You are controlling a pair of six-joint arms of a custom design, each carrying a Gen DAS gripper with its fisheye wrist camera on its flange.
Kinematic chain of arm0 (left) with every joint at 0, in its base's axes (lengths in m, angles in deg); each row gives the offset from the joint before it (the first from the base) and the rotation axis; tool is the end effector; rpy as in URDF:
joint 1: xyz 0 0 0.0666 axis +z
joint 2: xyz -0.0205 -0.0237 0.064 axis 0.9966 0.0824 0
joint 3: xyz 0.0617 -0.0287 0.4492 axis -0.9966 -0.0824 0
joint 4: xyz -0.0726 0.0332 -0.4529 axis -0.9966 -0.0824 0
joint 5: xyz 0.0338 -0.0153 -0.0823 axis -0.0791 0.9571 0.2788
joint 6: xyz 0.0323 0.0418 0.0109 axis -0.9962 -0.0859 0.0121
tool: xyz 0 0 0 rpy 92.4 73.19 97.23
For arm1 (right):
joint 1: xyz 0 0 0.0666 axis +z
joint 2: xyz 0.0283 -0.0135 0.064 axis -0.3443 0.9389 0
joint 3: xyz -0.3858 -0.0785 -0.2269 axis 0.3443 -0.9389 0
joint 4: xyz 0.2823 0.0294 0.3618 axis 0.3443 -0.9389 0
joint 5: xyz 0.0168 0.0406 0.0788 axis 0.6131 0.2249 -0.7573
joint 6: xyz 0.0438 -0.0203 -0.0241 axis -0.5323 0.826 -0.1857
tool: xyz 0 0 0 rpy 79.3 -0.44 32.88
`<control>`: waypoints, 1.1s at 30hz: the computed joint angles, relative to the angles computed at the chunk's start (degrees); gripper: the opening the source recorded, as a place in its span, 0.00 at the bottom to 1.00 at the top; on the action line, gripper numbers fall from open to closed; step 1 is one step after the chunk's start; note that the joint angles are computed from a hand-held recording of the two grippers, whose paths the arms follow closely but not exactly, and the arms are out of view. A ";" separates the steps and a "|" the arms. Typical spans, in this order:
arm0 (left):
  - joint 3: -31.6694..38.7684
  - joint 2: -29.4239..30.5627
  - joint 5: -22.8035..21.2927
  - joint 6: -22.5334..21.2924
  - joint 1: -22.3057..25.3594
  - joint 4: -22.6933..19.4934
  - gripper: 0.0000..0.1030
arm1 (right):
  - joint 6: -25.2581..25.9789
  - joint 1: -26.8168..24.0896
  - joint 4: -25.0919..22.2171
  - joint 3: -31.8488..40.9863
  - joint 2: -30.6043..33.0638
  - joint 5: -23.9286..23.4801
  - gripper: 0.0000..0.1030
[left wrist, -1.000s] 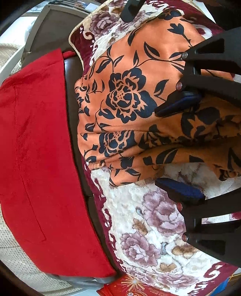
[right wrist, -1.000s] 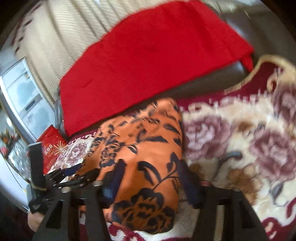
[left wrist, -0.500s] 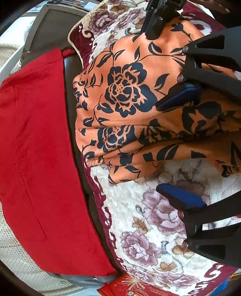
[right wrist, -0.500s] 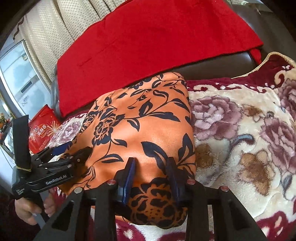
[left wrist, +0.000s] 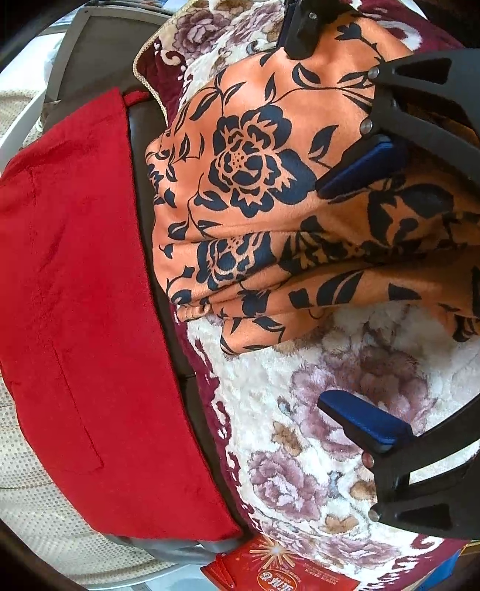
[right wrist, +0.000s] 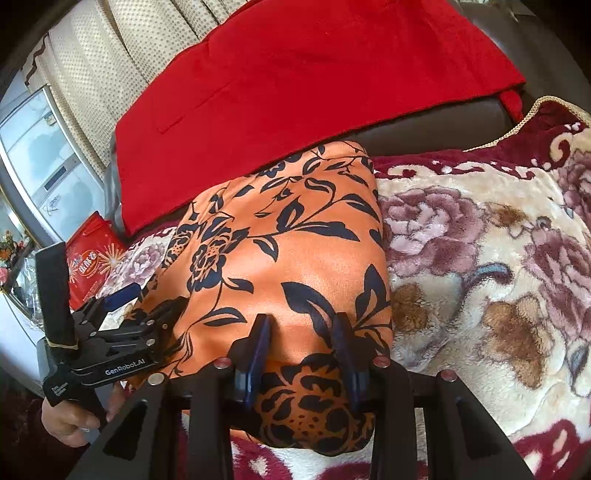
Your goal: Fold small clothes
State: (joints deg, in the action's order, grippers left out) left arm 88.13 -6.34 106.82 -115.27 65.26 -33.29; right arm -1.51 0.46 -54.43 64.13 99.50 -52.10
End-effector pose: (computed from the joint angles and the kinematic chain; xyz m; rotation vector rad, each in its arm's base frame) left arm 0.5004 -0.1941 0.5006 1.0438 2.0844 -0.3091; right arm 0.3476 0.1162 0.6066 0.8031 2.2155 0.1655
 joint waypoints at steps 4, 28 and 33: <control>0.19 0.43 0.91 0.74 0.36 -0.73 1.00 | -0.12 -0.12 0.39 -0.19 -0.14 -0.34 0.38; 12.74 9.90 -0.83 2.89 2.21 -14.79 1.00 | 5.56 -16.78 -3.62 13.01 12.17 -14.16 0.40; 12.84 10.08 0.42 1.67 2.70 -14.46 1.00 | 5.72 -18.23 -5.58 13.15 15.69 -17.27 0.40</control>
State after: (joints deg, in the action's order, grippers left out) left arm 100.97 3.73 107.24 -113.60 67.96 -47.75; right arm 4.21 -17.78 -60.01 77.28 115.20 -69.37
